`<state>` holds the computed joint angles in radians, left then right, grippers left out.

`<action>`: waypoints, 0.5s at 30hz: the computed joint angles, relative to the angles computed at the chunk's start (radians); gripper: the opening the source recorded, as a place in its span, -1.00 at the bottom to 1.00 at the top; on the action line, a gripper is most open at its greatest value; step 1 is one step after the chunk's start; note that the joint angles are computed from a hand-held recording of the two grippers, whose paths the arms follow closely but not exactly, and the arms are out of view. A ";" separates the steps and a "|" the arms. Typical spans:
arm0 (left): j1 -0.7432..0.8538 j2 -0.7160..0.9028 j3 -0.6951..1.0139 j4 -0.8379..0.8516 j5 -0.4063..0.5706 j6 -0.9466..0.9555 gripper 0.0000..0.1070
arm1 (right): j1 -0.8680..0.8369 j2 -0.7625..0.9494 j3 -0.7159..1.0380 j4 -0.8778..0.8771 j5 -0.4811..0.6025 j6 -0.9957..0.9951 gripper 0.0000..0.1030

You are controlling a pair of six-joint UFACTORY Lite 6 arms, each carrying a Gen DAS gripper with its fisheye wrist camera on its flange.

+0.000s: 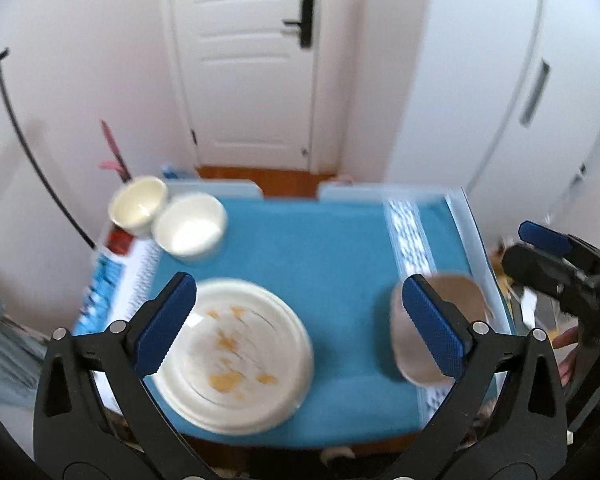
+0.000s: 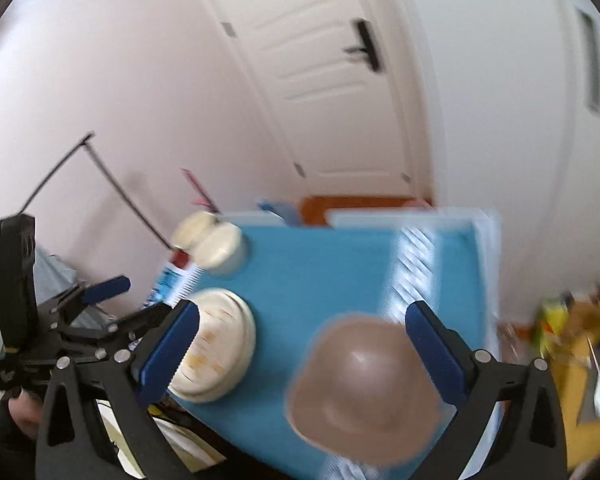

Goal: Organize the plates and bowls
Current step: 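Raise both grippers away from the taupe dish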

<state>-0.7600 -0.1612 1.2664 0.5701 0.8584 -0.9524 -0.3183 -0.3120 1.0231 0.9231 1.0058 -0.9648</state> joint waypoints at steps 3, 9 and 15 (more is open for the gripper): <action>0.158 -0.020 0.015 -0.084 -0.025 0.139 0.92 | 0.226 0.060 0.112 -0.135 -0.162 0.151 0.99; 0.506 0.011 0.019 -0.388 -0.134 0.556 0.92 | 0.527 0.285 0.333 -0.389 -0.366 0.516 0.99; 0.793 0.211 0.087 -0.763 -0.184 1.007 0.90 | 0.695 0.628 0.672 -0.606 -0.334 0.827 0.99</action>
